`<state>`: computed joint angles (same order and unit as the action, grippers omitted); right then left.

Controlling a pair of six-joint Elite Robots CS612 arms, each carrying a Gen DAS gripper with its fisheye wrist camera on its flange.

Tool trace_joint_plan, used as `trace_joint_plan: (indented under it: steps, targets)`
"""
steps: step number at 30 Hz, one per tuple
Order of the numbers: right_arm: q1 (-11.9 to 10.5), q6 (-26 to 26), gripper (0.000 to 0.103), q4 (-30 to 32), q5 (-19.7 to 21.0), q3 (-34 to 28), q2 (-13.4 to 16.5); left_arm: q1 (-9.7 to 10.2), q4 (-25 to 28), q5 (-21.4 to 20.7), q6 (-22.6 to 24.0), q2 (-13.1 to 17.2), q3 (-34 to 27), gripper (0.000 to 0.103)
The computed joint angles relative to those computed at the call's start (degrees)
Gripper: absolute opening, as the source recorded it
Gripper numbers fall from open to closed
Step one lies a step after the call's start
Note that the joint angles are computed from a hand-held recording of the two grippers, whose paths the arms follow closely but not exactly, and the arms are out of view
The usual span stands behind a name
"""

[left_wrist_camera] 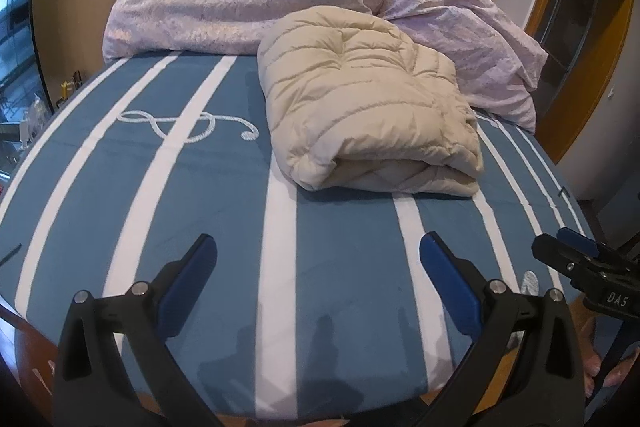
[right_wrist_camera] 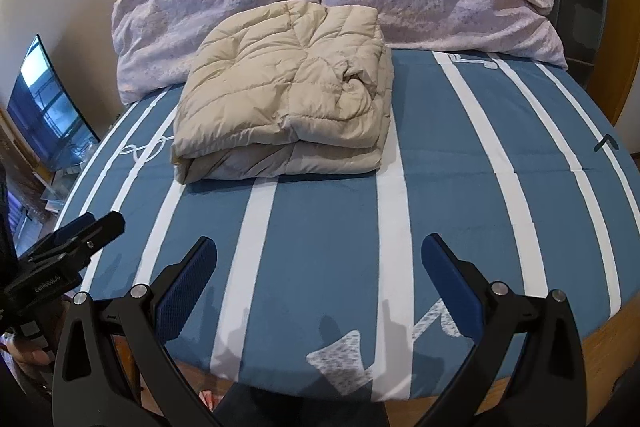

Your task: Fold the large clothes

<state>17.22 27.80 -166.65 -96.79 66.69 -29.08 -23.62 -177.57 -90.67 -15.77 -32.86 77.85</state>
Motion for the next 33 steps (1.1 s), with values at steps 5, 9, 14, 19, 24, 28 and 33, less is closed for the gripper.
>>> trace_joint_plan:
  steps: [5, 9, 14, 19, 24, 28, 33]
  targets:
    - [0.2, -0.5, 0.102, -0.9, 0.2, 0.9, -0.7, -0.14, -0.8, -0.5, 0.0, -0.7, 1.1, 0.101]
    - [0.2, -0.8, 0.102, -1.6, 0.1, 1.5, -1.2, -0.19, -1.5, -1.2, 0.2, -1.4, 2.0, 0.101]
    - [0.1, -0.7, 0.102, -2.0, 0.4, 2.1, -1.6, -0.14, -1.3, -2.5, 0.3, -1.8, 2.3, 0.101]
    - [0.1, -0.7, 0.102, -2.0, 0.5, 2.3, -1.8, -0.08, -0.9, -3.2, 0.0, -2.0, 2.5, 0.101]
    - [0.2, -0.8, 0.102, -2.9, 0.8, 3.0, -2.3, 0.07, -1.1, -4.3, -0.2, -2.5, 3.0, 0.101]
    - [0.3, -1.1, 0.102, -3.1, 1.1, 3.4, -2.7, 0.17, -1.5, -5.1, -0.3, -2.8, 3.4, 0.101]
    - [0.3, -1.2, 0.102, -2.6, 1.5, 3.4, -2.8, 0.21, -1.5, -5.7, -0.4, -3.0, 3.5, 0.101]
